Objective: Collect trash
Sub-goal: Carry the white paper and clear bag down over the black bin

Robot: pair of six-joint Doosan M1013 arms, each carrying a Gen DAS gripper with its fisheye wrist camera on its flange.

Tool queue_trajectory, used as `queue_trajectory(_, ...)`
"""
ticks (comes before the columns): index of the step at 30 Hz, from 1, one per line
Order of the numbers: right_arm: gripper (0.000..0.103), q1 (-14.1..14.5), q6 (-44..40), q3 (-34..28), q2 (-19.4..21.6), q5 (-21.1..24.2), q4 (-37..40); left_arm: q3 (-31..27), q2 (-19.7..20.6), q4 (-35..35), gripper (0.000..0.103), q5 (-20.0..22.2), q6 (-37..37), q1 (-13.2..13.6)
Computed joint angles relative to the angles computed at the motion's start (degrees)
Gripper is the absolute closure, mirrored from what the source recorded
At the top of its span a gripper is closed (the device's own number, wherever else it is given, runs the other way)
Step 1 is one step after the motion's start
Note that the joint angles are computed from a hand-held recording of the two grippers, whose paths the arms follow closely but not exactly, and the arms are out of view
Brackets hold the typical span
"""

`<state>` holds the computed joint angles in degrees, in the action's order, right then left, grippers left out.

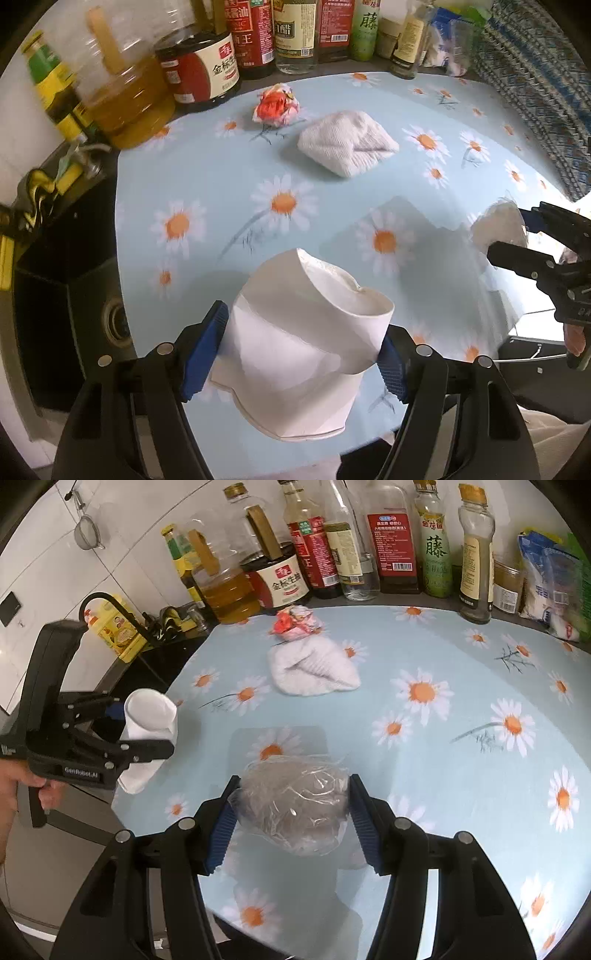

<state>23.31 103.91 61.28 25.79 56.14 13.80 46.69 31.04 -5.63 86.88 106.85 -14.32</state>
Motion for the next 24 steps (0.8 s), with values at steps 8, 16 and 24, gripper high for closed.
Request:
queue_trajectory(8,0.045,3.84,5.93,1.94,-2.35,-1.14,-4.41,9.54,-6.43,-4.36,0.031,-3.78,0.59,2.15)
queue_trajectory(16,0.045,8.02,11.26,3.72,-3.91,-1.16,-8.21,18.27,-11.99,-7.96,0.031,-6.94,2.38,4.44)
queue_trajectory(24,0.045,11.41,15.4,6.2,-4.36,-0.33,-7.88,26.05,-15.91,-10.58,0.031,-7.38,4.41,6.13)
